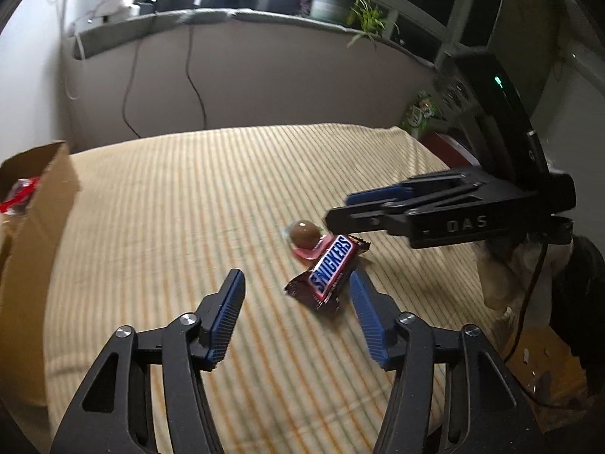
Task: Organize snacks
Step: 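Grasp the Snickers bar with the left tool while the right tool grasps the yellow egg candy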
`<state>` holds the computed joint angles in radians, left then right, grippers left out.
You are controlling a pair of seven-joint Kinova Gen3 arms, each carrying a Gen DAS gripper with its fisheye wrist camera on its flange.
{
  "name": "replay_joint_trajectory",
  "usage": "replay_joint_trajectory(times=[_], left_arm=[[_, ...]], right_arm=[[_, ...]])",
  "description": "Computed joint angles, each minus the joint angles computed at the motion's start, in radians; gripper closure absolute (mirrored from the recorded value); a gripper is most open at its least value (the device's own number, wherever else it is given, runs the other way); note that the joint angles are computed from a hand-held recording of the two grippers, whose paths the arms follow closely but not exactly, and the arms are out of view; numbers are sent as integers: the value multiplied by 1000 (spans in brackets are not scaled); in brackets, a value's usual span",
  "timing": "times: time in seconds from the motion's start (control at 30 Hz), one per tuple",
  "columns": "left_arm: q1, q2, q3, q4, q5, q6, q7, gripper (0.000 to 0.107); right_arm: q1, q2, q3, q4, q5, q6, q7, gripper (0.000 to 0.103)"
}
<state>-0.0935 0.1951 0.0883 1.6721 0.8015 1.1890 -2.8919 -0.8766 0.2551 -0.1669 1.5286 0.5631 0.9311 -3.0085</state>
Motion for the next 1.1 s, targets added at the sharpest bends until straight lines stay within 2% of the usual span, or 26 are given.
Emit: replay_joint_trajectory(times=[0.1, 0.3, 0.47, 0.67, 1.1], left_arm=[[21, 23, 10, -20, -24, -9, 28, 55], [42, 44, 30, -34, -56, -23, 35, 56], [63, 62, 46, -44, -78, -44, 43, 56], [91, 84, 69, -49, -99, -70, 39, 56], [149, 121, 104, -66, -139, -106, 48, 56]], right_arm=[[33, 24, -9, -27, -52, -1, 94, 63], [52, 94, 5, -111, -136, 55, 263, 71], [45, 121, 25, -143, -168, 90, 335, 72], [40, 134, 46, -167, -171, 120, 377, 72], [101, 101, 53, -122, -202, 80, 394, 72]])
